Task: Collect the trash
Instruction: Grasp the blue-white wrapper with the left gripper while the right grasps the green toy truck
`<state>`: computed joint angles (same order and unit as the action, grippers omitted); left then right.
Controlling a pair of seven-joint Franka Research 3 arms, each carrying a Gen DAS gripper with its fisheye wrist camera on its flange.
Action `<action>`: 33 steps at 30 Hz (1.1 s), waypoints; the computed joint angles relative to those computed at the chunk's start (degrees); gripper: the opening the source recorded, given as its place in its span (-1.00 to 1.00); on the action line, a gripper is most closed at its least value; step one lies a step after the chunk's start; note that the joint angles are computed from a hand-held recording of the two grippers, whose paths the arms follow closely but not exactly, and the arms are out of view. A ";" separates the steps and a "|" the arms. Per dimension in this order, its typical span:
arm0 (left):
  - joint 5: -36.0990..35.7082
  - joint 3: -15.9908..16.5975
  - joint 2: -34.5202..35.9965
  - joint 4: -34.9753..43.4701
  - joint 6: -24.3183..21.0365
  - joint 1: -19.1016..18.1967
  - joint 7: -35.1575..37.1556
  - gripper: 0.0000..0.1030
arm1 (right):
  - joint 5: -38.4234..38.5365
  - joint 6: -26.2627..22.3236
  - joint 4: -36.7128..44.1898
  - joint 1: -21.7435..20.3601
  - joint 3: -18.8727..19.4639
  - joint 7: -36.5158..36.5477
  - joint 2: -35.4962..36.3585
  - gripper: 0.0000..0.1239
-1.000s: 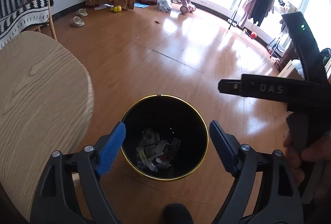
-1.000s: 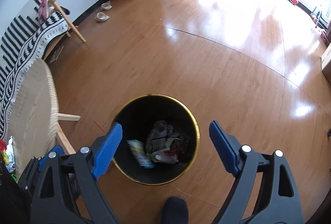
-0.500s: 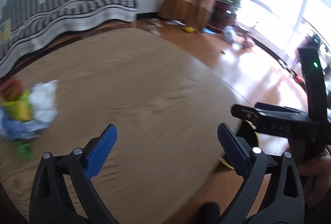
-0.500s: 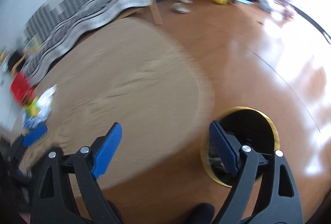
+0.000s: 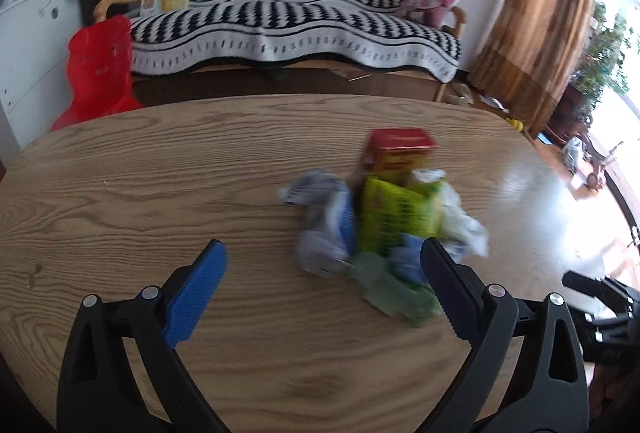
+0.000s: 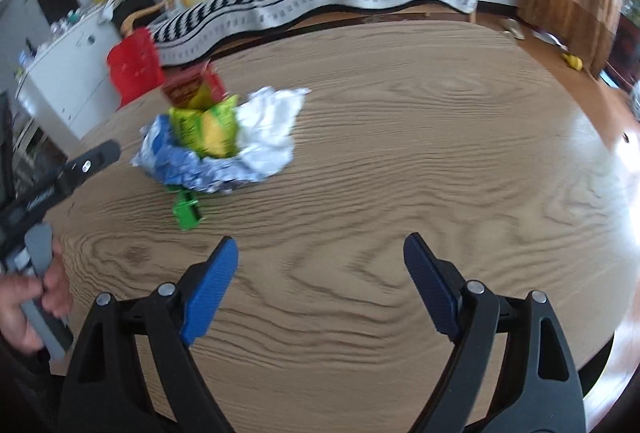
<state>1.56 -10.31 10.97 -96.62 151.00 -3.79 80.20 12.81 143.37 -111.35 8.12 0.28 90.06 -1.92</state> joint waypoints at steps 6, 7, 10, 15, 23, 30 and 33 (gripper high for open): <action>-0.25 -0.02 7.07 7.33 -3.95 0.74 1.20 0.80 | -0.49 -0.73 2.38 0.58 0.27 0.27 2.72 0.27; -0.60 -0.27 7.48 7.44 -3.91 0.97 1.54 0.78 | -0.08 -0.84 2.76 0.57 0.21 -0.12 3.08 0.27; -1.02 -0.90 9.90 10.05 -4.67 1.18 2.84 0.18 | 0.78 -0.83 3.33 0.77 0.30 -0.78 3.70 0.24; -1.01 -0.43 7.07 7.56 -5.17 1.38 2.07 -0.64 | 3.68 -0.59 4.70 1.23 0.73 -3.12 4.96 0.20; -4.93 0.13 -3.46 -3.05 -1.10 3.10 4.96 -0.66 | 6.12 -2.38 10.89 3.62 2.40 -7.62 10.28 0.20; -5.72 1.46 -6.34 -6.41 -1.46 2.48 5.83 -0.66 | -0.06 -1.07 15.81 6.47 1.58 -2.19 15.80 -0.18; -4.85 1.85 -6.61 -7.00 -1.66 2.35 5.55 -0.66 | 2.07 -2.18 16.36 6.14 2.59 -3.26 16.06 -0.67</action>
